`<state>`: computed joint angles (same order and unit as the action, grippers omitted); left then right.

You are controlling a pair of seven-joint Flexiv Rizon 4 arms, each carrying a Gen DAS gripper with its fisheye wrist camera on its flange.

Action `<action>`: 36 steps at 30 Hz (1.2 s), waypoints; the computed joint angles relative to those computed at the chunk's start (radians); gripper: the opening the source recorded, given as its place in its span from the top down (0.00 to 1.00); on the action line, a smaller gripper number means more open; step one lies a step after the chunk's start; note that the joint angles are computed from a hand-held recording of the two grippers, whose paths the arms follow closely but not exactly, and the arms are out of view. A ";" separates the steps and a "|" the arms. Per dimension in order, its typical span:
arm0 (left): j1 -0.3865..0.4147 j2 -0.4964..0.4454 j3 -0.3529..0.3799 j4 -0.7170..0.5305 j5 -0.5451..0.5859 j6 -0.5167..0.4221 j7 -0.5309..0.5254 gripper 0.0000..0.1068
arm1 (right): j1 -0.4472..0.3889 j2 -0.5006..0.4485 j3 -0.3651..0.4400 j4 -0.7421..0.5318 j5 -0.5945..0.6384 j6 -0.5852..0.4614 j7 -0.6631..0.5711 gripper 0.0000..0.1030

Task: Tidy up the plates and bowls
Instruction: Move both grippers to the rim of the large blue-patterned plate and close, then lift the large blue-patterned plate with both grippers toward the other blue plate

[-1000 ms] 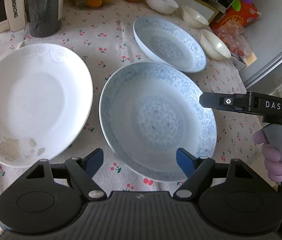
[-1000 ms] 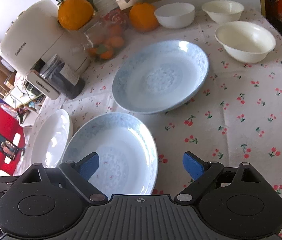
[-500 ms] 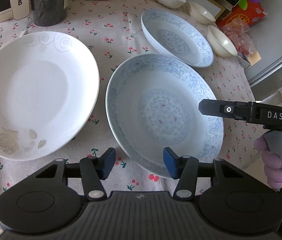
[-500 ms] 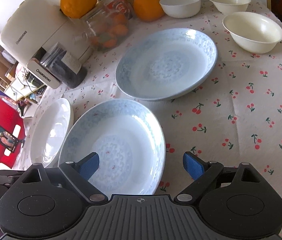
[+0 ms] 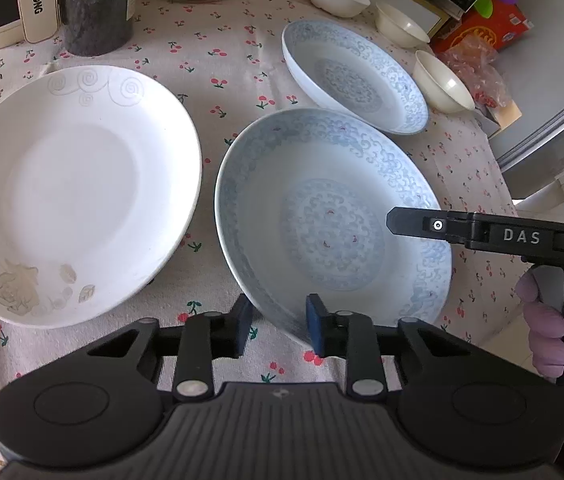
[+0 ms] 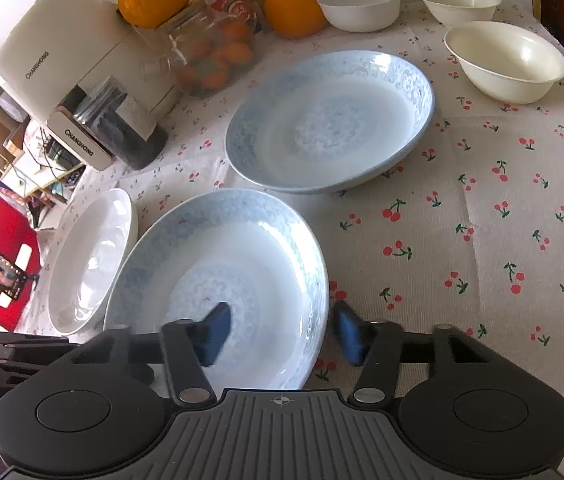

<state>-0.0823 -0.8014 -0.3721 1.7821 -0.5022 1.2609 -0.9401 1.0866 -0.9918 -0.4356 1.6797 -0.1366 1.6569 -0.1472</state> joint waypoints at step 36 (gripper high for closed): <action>0.060 0.056 -0.078 0.066 -0.087 0.022 0.049 0.80 | 0.117 0.033 -0.130 0.075 0.073 0.037 -0.020 0.79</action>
<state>-0.0220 -0.7459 -0.4505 1.8476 -0.5892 1.2832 -0.8911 1.2037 -0.9590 -0.5658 1.7548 -0.0640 1.6935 -0.1672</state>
